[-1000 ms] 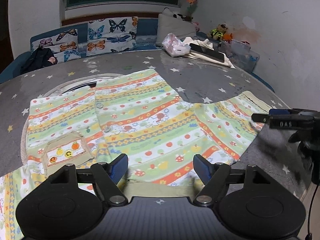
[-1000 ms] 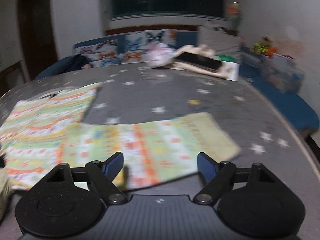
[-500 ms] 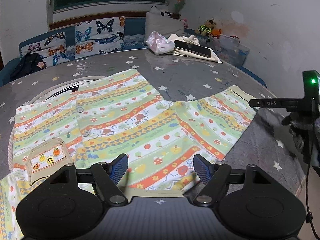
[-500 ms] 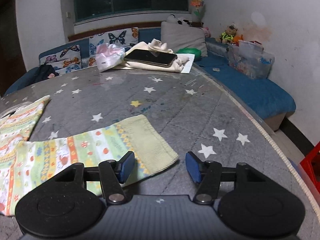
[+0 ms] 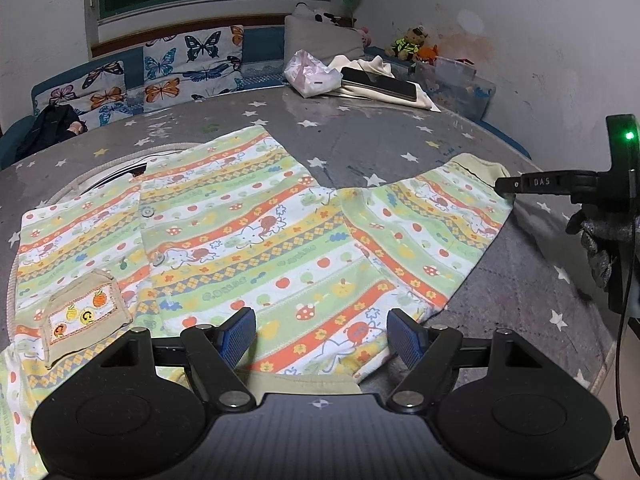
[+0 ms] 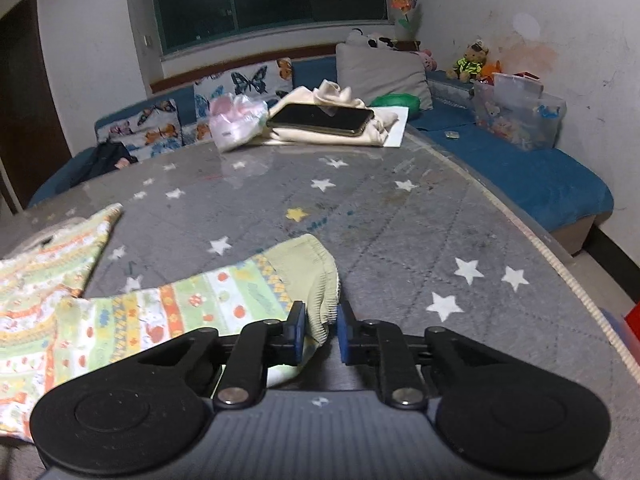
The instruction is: Fold clothes
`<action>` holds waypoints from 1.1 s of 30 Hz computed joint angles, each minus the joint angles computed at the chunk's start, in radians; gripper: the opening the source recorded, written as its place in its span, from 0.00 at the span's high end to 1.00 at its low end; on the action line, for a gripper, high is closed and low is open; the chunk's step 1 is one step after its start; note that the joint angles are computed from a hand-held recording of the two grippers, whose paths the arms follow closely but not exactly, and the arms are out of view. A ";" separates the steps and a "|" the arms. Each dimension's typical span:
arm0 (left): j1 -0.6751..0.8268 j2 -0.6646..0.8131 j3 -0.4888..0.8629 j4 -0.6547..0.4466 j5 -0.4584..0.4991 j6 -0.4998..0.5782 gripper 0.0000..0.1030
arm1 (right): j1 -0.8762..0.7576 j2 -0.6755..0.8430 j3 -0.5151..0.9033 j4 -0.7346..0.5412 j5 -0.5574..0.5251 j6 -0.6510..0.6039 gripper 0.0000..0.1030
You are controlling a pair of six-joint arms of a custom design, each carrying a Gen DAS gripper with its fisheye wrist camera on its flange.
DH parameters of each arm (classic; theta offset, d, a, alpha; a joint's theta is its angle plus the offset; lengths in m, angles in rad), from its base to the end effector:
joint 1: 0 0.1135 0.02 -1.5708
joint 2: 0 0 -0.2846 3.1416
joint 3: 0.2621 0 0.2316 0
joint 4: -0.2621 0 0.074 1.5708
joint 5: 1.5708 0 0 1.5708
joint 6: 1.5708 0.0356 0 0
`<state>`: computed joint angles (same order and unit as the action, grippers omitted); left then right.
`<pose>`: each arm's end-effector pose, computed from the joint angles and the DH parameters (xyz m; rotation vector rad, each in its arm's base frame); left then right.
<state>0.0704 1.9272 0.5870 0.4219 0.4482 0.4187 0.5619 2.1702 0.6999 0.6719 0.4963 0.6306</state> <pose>0.2936 0.0052 0.0919 0.5950 2.3195 -0.3324 0.2935 0.1648 0.0565 0.3077 2.2313 0.0418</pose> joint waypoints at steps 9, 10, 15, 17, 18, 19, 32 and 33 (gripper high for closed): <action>-0.040 0.018 0.013 0.016 -0.035 -0.030 0.24 | 0.031 -0.087 -0.050 0.065 -0.042 0.001 0.86; -0.046 0.022 0.014 0.022 -0.040 -0.033 0.24 | 0.036 -0.099 -0.053 0.070 -0.047 0.004 0.86; -0.074 0.045 0.017 0.046 -0.070 -0.042 0.24 | 0.078 -0.149 -0.037 0.062 -0.037 -0.022 0.86; -0.081 0.052 0.014 0.057 -0.082 -0.041 0.24 | 0.093 -0.162 -0.029 0.061 -0.041 -0.030 0.86; -0.083 0.054 0.013 0.059 -0.086 -0.040 0.24 | 0.100 -0.169 -0.024 0.061 -0.044 -0.034 0.86; -0.085 0.057 0.013 0.062 -0.089 -0.040 0.23 | 0.107 -0.175 -0.019 0.060 -0.047 -0.037 0.86; -0.087 0.073 0.000 0.094 -0.094 -0.042 0.20 | 0.180 -0.172 0.122 0.004 -0.124 -0.095 0.86; -0.088 0.074 -0.002 0.099 -0.094 -0.042 0.20 | 0.187 -0.167 0.134 -0.004 -0.120 -0.101 0.86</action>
<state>-0.0171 2.0011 0.5849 0.5207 0.3542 0.3772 0.7488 2.0029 0.8343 0.6679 0.3768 0.5298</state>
